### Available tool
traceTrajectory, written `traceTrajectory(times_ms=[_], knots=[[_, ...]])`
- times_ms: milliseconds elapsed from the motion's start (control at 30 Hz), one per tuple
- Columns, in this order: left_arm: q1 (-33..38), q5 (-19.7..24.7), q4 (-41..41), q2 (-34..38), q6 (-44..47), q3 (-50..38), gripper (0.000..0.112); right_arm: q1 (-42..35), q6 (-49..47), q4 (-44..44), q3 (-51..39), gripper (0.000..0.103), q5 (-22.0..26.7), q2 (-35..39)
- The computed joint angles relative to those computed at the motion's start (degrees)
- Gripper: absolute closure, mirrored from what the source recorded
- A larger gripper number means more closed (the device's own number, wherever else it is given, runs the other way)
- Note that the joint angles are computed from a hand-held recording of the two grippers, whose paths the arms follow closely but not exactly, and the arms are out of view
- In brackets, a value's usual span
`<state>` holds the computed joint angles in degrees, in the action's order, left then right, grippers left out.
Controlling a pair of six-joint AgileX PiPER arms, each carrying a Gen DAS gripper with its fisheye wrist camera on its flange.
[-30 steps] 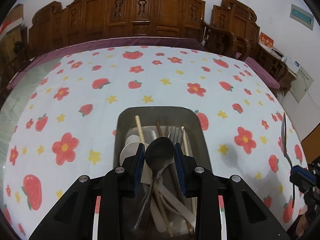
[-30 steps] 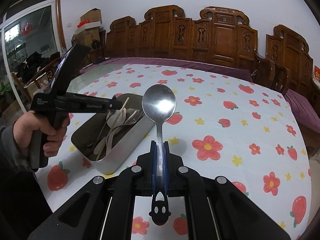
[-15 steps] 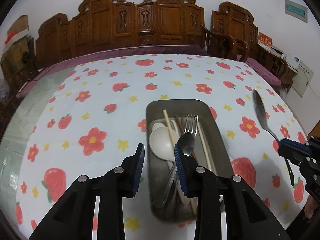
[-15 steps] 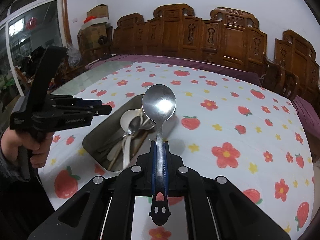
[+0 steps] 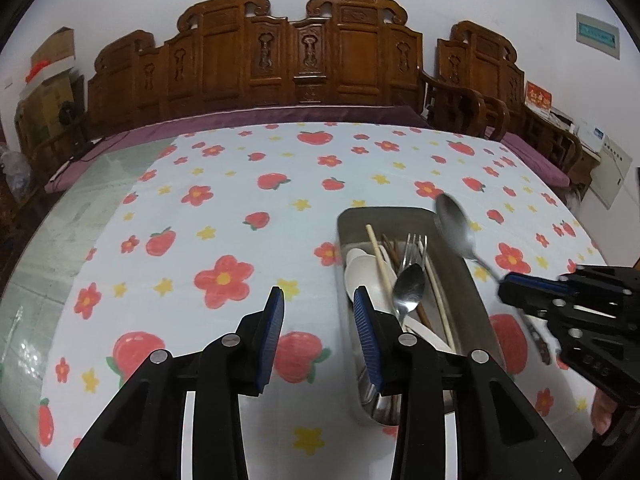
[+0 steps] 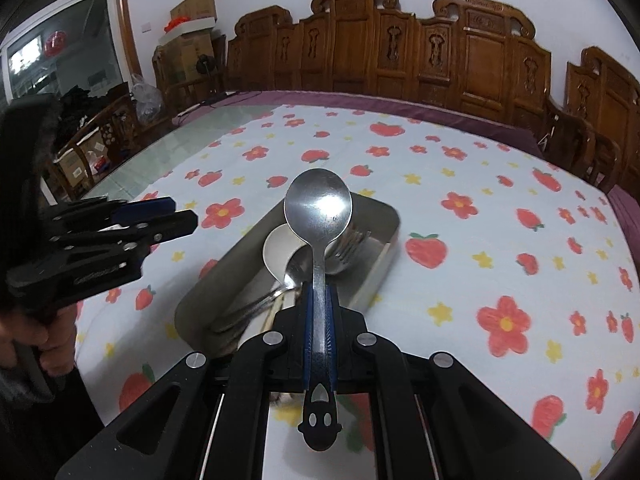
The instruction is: Organize utensils
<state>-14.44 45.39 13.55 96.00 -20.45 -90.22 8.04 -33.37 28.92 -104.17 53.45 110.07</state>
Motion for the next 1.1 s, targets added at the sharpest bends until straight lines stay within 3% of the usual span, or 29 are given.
traceTrajectory(times_ms=[400,700,800,933,1000,1100], knots=[[1.02,1.07,0.44,-3.59,-1.05,1.30,0.078,6.26,15.36,-6.82,-13.61,0.094,5.08,11.72],[-3.56,4.56,4.87,-8.21,-6.11,1.31,0.069,3.42,8.93,-2.73,-2.78,0.083,0.55,1.76],[-5.76,5.86,6.81,-9.56,-8.38,1.51,0.058,0.85,6.76,-1.42,4.52,0.073,-2.50,-5.80],[-10.25,8.89,9.05,-10.50,-10.78,0.21,0.052,-3.92,4.07,1.18,10.84,0.062,-3.71,-14.20],[-12.79,10.21,10.93,-10.94,-12.59,-0.56,0.036,-6.55,2.91,1.88,13.98,0.051,-4.59,-18.80],[-17.37,12.34,13.71,-11.54,-15.14,-2.31,0.030,-10.77,1.89,2.92,17.09,0.027,-5.11,-24.63]])
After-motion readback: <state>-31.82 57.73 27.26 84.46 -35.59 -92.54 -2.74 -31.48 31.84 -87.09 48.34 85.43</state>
